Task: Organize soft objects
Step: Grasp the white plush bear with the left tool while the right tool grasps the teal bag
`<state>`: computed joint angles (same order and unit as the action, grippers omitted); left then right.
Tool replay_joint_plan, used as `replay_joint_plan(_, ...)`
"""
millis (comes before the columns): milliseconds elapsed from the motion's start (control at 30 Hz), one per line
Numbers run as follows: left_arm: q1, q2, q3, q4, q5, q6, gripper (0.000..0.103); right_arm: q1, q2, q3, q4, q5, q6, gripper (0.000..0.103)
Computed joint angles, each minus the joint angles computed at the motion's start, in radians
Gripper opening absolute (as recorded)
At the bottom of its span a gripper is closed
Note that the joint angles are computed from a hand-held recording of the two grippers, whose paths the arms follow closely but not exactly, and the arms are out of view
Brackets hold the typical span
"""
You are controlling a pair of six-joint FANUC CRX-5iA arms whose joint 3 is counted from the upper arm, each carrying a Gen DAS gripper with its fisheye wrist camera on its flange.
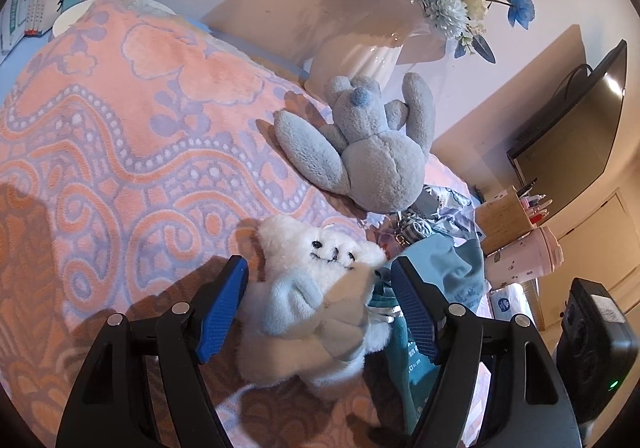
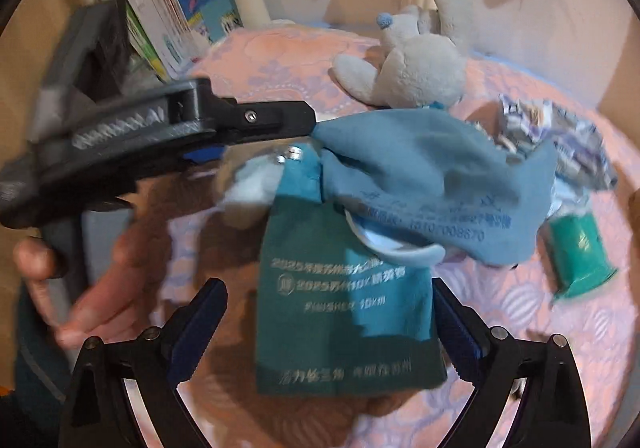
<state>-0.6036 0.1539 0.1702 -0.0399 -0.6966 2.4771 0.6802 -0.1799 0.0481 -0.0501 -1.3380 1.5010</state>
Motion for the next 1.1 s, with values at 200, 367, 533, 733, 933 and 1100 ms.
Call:
replay_joint_plan(200,-0.017,-0.015,0.011,-0.04,-0.03,0.035,0.072,-0.156,0.006,0.077,-0.157,-0.068,0.056,0.015)
replay_joint_plan(367,-0.059,0.05,0.149,-0.112,-0.228,0.032,0.072,-0.381,0.022,0.177,-0.423,-0.243,0.159,0.015)
replay_joint_plan(533,-0.093,0.135,0.288,-0.164,-0.362,-0.007,0.072,-0.53,0.036,0.211,-0.602,-0.318,0.151,0.015)
replay_joint_plan(733,-0.115,0.233,0.444,-0.223,-0.524,-0.048,0.06,-0.703,0.079,0.264,-0.931,-0.425,0.139,0.015)
replay_joint_plan(933,-0.135,0.173,0.387,-0.281,-0.479,0.017,0.045,-0.806,0.072,0.295,-1.168,-0.448,0.172,0.015)
replay_joint_plan(1100,-0.168,0.077,0.339,-0.355,-0.414,0.089,0.044,-0.87,0.015,0.338,-1.144,-0.407,0.263,0.015)
